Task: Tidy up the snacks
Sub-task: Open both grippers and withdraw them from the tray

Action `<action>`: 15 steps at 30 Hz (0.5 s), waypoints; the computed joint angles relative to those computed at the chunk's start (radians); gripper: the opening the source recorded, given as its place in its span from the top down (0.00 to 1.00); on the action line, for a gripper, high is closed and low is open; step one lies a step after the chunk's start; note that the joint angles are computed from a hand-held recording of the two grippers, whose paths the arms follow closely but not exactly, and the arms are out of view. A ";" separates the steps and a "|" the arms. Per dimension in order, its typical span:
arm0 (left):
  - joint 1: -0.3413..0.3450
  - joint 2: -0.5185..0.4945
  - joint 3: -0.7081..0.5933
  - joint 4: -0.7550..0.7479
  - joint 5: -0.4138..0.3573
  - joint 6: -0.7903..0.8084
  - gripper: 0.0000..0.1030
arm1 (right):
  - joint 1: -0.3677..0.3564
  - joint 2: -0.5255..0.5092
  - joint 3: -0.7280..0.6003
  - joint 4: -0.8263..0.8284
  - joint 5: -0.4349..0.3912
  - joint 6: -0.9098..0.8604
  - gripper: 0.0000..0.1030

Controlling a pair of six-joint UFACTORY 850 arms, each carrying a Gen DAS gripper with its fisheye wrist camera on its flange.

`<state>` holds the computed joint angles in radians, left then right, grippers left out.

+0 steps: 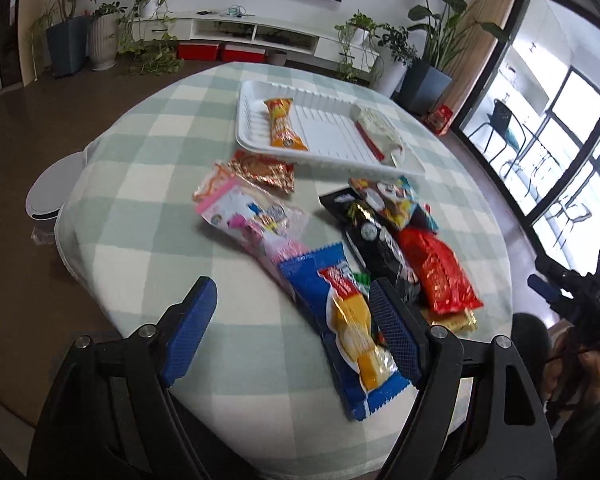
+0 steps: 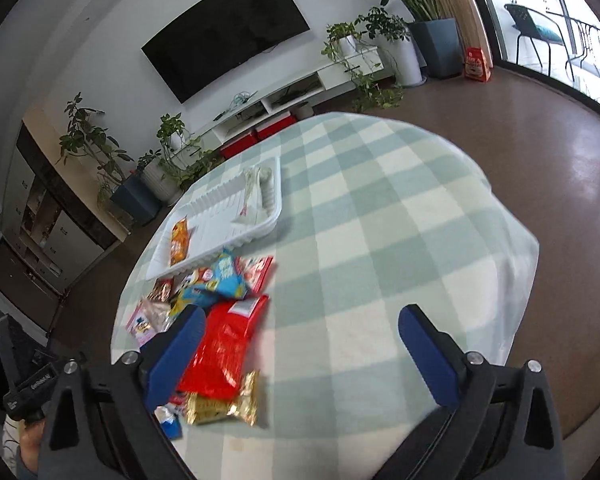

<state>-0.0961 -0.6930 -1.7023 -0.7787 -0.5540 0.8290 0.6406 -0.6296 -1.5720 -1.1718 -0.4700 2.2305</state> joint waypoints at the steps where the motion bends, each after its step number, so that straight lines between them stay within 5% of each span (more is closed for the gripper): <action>1: -0.011 0.001 0.012 0.027 0.003 -0.024 0.25 | 0.010 -0.002 0.003 0.000 0.013 0.014 0.03; 15: -0.075 -0.049 -0.028 0.244 -0.009 -0.229 0.25 | 0.055 -0.075 -0.081 0.158 0.049 -0.180 0.05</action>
<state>-0.1711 -0.7416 -1.7304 -0.5345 -0.5630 0.6001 0.6960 -0.7048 -1.6528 -1.0137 -0.4213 2.0502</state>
